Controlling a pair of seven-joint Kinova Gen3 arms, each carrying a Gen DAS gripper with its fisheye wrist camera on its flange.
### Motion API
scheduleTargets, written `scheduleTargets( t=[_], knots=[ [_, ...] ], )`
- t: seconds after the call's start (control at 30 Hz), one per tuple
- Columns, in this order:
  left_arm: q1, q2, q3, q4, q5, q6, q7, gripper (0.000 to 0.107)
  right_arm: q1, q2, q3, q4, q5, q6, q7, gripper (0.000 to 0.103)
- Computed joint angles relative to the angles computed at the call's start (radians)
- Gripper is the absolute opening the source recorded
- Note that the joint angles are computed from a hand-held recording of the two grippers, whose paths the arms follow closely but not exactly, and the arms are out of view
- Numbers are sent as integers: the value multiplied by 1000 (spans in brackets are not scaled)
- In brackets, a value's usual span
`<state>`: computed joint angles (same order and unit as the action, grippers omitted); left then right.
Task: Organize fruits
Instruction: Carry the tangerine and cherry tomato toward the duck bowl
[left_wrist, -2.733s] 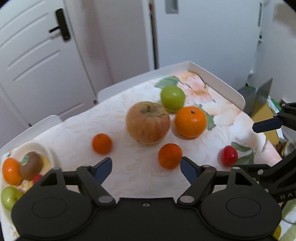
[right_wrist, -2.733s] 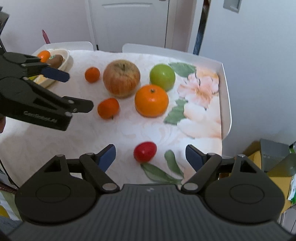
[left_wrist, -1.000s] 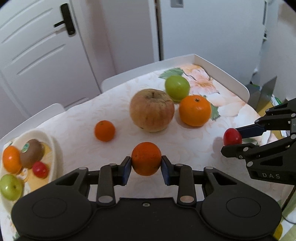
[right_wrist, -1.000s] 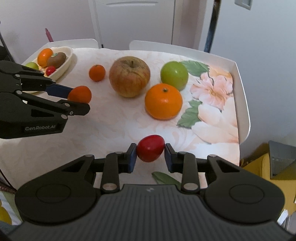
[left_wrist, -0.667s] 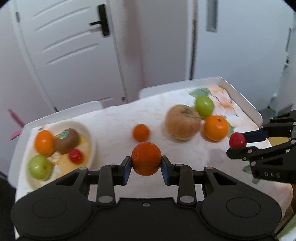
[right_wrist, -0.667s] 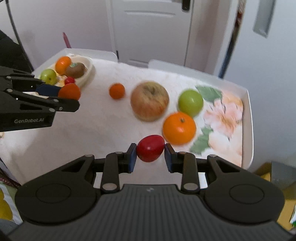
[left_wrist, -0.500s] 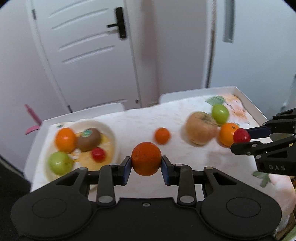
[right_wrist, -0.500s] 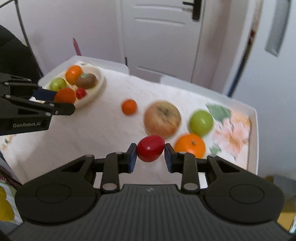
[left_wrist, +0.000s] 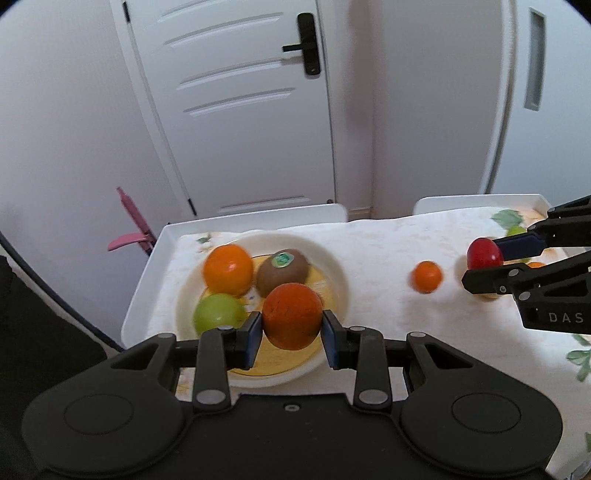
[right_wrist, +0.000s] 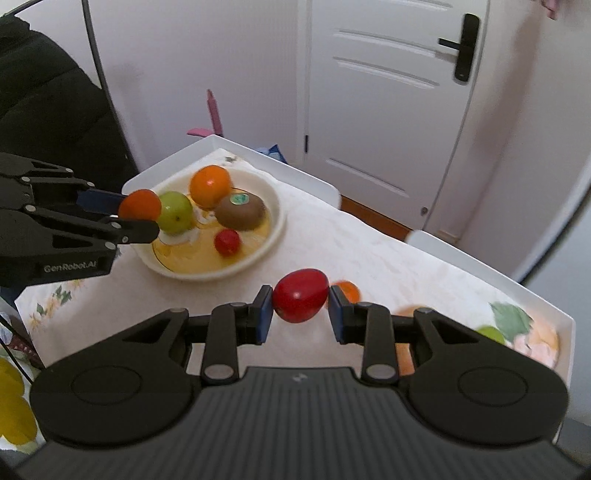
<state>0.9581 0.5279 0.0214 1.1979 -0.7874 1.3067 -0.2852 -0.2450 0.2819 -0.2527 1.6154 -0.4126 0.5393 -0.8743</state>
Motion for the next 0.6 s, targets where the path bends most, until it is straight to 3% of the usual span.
scheduleTargets(
  t=[0.3,0.6],
  knots=[
    [-96,-48,16,151,40,-117,-21,38,-128,93,27,-101,124,17,-161,47],
    [-172,-67,32,250,94,-234,-79,38,-201,173,39,-184,225,41,-280,47]
  ],
)
